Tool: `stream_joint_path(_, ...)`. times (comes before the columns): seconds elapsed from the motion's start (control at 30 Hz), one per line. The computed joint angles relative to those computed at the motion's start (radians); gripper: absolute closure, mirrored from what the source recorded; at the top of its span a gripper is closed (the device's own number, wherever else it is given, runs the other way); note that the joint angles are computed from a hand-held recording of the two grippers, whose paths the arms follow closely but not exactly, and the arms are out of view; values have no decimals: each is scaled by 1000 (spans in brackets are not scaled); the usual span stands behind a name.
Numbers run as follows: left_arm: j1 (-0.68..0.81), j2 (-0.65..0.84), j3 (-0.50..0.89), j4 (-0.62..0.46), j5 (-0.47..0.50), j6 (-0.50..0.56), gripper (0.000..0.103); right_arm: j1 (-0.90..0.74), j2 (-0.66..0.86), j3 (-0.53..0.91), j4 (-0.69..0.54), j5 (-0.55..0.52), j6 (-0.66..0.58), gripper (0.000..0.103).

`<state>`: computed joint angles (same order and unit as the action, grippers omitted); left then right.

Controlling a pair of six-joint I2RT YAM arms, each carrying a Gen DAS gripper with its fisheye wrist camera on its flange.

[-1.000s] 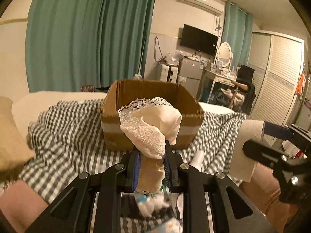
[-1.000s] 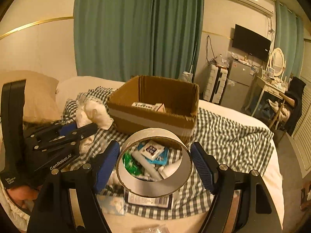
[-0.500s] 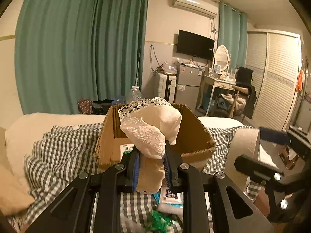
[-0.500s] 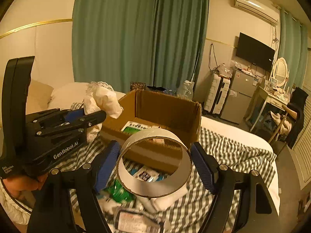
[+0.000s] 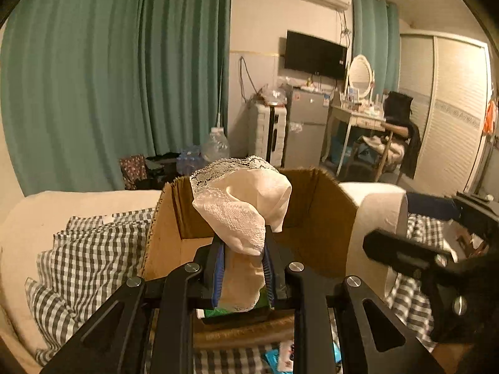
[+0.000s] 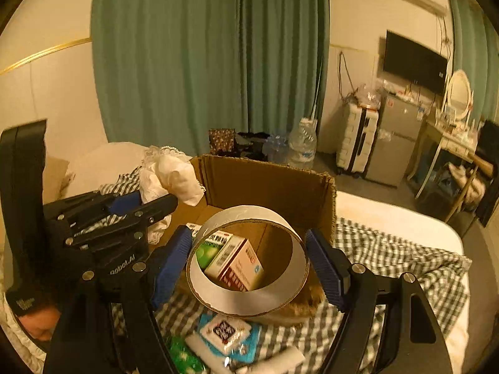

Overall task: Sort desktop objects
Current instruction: 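Carry lace cloth and tape roll into the cardboard box and open both tools, then move both open tools back to the pile toward the goggles and tissue pack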

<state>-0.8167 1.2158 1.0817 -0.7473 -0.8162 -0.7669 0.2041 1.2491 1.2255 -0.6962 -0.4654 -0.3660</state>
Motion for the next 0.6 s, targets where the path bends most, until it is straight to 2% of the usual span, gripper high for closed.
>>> stream_joint_path(0.23, 192, 58, -31, 136, 184, 101, 81, 11, 227, 140, 53, 40, 44, 28)
stream_joint_path(0.43, 267, 111, -7, 199, 264, 139, 79, 18, 346, 199, 98, 47, 75, 27)
stream_joint_path(0.47, 278, 124, 3, 201, 277, 139, 73, 18, 356, 203, 106, 41, 86, 27)
stream_joint_path(0.5, 283, 134, 5, 201, 287, 128, 56, 15, 352, 190, 135, 32, 108, 23)
stream_joint_path(0.53, 288, 144, 11, 193, 293, 116, 44, 11, 342, 178, 157, 21, 123, 18)
stream_joint_path(0.57, 291, 149, 10, 191, 292, 100, 28, 9, 330, 167, 168, 14, 127, 8)
stream_joint_path(0.6, 290, 150, 6, 197, 288, 88, 24, 11, 317, 161, 173, 18, 128, 8)
